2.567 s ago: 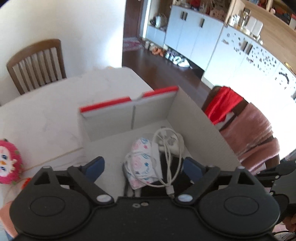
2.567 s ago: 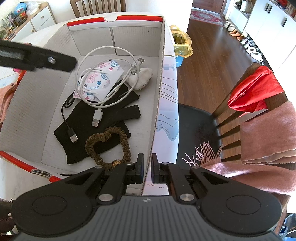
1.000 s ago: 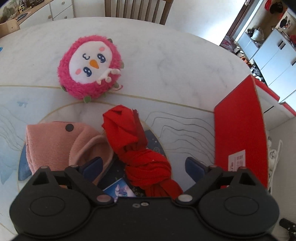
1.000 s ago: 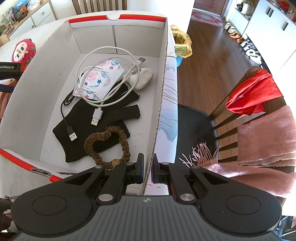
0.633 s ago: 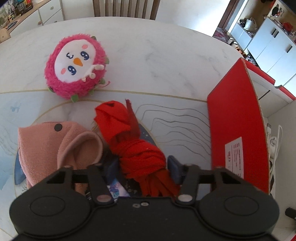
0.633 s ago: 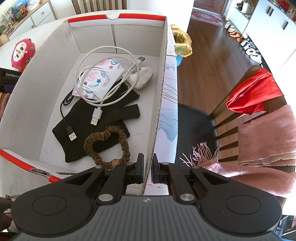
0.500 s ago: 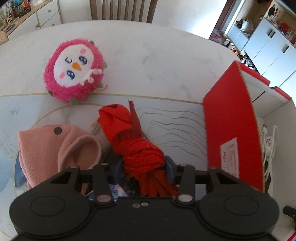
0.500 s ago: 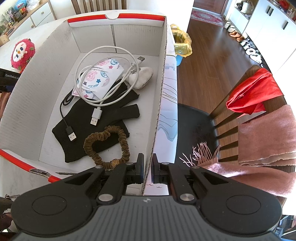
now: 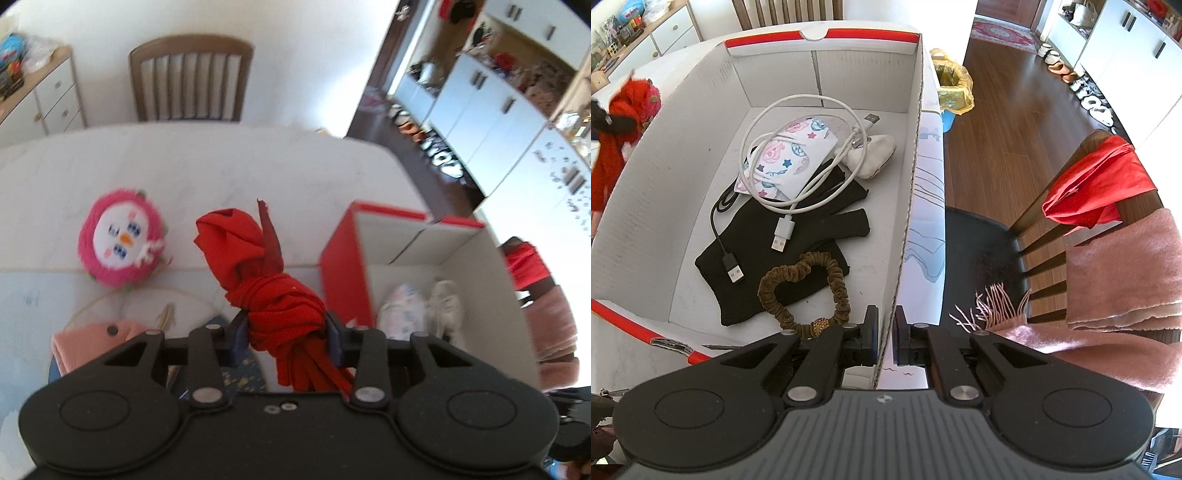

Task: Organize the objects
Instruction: 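Lift the red scarf with the left gripper and carry it into the box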

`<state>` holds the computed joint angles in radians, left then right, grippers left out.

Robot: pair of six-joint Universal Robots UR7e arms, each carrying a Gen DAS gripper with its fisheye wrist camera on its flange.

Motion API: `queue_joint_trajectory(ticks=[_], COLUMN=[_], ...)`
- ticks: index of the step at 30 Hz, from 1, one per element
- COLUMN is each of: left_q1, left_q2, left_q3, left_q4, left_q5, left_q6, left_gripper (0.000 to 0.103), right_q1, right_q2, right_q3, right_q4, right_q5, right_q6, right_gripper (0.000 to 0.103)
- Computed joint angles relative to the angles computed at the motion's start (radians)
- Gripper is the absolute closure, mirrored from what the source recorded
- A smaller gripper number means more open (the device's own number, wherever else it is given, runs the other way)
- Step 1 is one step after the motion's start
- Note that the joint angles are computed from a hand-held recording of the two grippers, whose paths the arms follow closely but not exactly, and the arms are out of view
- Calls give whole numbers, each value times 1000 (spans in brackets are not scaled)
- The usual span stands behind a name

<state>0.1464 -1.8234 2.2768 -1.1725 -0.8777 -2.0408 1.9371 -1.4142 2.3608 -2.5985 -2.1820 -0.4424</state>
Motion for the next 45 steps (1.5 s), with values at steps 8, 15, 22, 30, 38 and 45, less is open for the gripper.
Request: queue_joint_trajectory(ticks=[8,15,22,30,38,45], left_q1=[-15,10,75,151,194,227], left_q2=[50,107,207,331,409,431], left_q3=[-43,-30,-27,-40,-51,-44], left_q4=[-109,-293,-474,-570,-545,-535], left_q5=[58,77,52,4,-37,-56], left_q6=[132,313,522,685,749,747], left_gripper=[64,64,64,64,64,63], right_q1=[4,7,9,7,7,6], right_q2=[3,3,2,3,2,3], right_q3=[-1,-1,-2,-3,-3,-4], right_q4=[-2,-3,-1,2,2,3], right_q5=[0,-1,0,3,2,3], right_q6=[-3,-2,-1,8,5,8], right_gripper=[96,96,96,96,96,96])
